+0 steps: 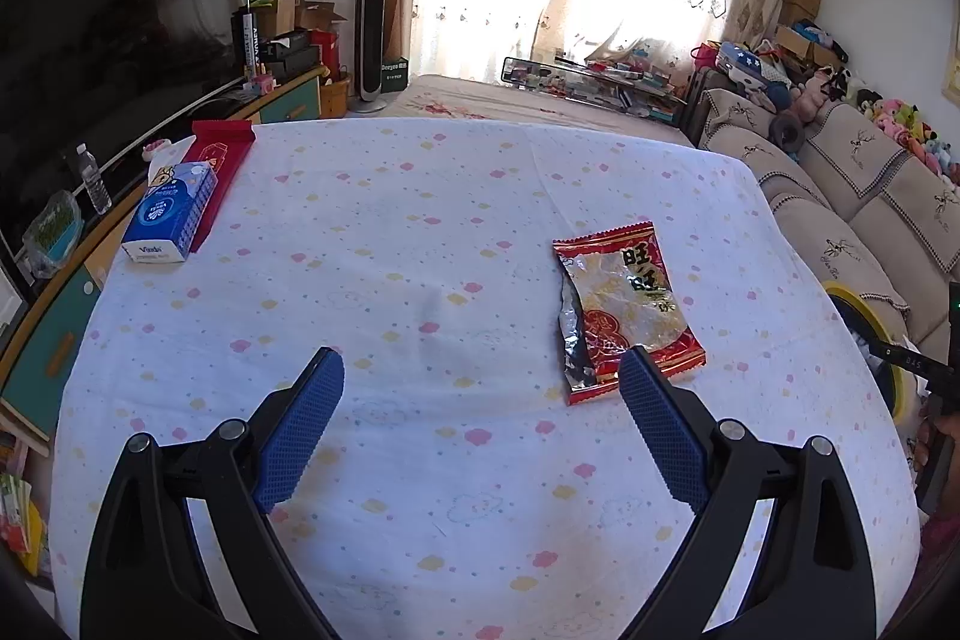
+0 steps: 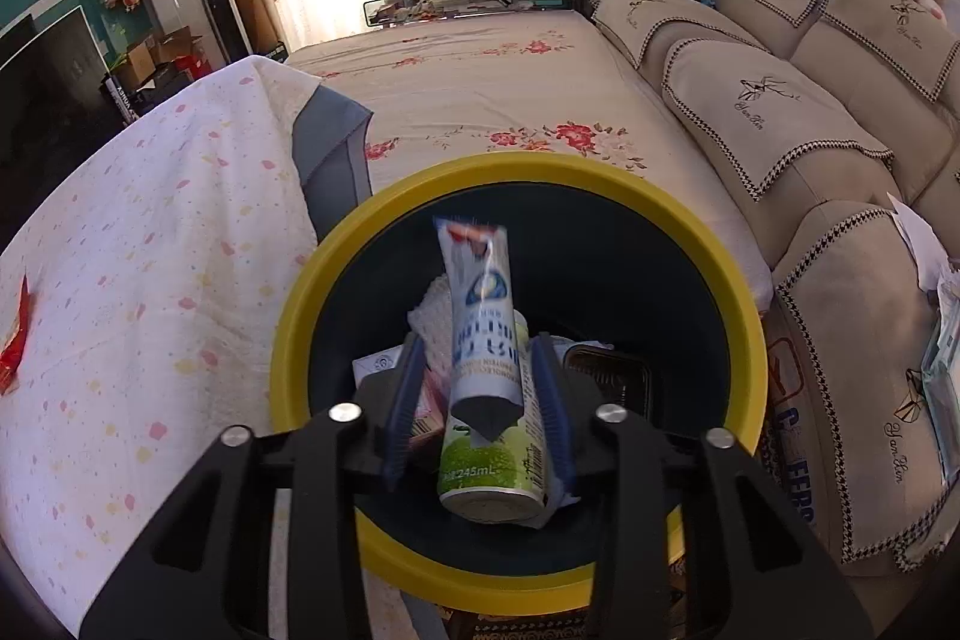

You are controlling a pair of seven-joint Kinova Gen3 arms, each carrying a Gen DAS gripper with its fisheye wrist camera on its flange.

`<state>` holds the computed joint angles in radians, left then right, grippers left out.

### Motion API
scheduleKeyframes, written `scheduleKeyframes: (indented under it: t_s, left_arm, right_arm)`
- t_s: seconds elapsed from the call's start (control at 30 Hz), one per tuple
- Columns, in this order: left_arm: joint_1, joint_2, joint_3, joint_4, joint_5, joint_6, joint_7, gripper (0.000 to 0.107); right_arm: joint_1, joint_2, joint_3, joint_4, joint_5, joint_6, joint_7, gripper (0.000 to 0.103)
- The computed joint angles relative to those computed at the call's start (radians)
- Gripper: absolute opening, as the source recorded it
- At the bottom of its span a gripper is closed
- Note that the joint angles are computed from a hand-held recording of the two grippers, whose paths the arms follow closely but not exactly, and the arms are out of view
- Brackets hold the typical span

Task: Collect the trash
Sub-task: 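Carry the white tube over the yellow bin and open the right gripper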

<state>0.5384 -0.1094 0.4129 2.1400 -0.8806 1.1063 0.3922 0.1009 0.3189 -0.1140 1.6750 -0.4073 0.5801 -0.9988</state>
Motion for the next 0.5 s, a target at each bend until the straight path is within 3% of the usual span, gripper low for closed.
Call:
scheduleKeyframes:
  t_s: [0.3, 0.5]
  left_arm:
    - [-0.003, 0.012, -0.013, -0.014, 0.014, -0.044, -0.026, 0.092]
    - [-0.012, 0.059, -0.054, -0.084, 0.069, -0.095, -0.132, 0.094]
  right_arm:
    - [0.01, -0.034, -0.023, 0.06, -0.054, -0.038, 0.046, 0.053]
    - [0.008, -0.052, -0.036, 0.077, -0.099, -0.04, 0.103, 0.054]
